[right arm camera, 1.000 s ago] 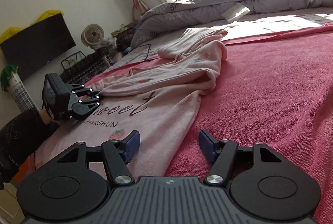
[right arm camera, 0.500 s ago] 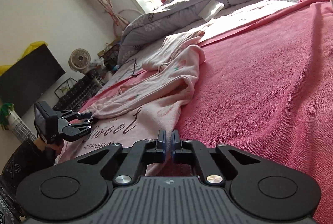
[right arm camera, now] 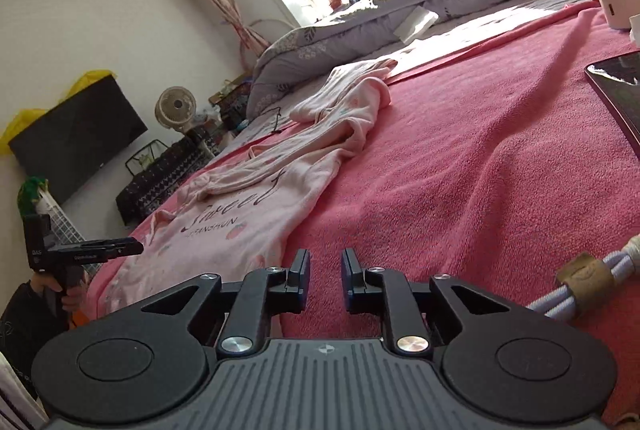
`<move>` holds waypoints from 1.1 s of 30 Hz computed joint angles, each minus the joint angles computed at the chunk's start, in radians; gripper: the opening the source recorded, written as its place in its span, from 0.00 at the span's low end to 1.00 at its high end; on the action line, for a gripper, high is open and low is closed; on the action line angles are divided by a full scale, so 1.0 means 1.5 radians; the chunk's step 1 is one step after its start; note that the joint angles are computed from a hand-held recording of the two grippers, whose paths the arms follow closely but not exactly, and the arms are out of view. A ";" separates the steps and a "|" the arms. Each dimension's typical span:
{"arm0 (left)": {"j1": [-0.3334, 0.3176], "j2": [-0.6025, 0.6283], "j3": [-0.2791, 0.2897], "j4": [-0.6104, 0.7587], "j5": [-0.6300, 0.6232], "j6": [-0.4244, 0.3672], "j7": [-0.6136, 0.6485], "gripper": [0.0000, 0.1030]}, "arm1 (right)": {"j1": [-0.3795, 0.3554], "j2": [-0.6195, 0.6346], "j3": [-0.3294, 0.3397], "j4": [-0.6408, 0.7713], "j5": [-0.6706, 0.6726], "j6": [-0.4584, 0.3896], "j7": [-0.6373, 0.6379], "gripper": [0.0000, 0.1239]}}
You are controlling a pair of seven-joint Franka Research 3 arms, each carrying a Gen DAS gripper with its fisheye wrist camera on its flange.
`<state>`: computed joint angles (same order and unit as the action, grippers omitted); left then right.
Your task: Fold clothes
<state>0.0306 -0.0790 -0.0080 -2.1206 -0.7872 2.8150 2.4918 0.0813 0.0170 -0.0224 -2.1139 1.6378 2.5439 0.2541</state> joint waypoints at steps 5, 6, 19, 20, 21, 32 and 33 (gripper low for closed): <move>-0.026 -0.098 0.030 -0.100 -0.058 -0.044 0.060 0.78 | 0.006 -0.044 -0.002 -0.049 -0.021 -0.022 -0.027 0.34; -0.032 -0.110 0.035 -0.115 -0.056 -0.048 0.059 0.79 | 0.009 -0.049 -0.002 -0.056 -0.026 -0.018 -0.030 0.34; -0.076 -0.133 0.083 -0.183 -0.045 -0.065 0.003 0.80 | 0.033 -0.084 -0.009 -0.097 -0.069 -0.011 -0.026 0.39; -0.076 -0.128 0.083 -0.182 -0.051 -0.067 0.007 0.81 | 0.033 -0.084 -0.010 -0.098 -0.069 -0.012 -0.025 0.39; -0.076 -0.123 0.081 -0.181 -0.057 -0.070 0.008 0.81 | 0.034 -0.083 -0.011 -0.098 -0.068 -0.014 -0.025 0.39; -0.051 -0.117 0.078 -0.182 -0.137 -0.124 0.062 0.80 | 0.029 -0.060 -0.011 -0.099 -0.199 -0.044 0.063 0.40; -0.049 -0.116 0.080 -0.180 -0.150 -0.137 0.073 0.80 | 0.028 -0.052 -0.013 -0.096 -0.192 -0.055 0.062 0.40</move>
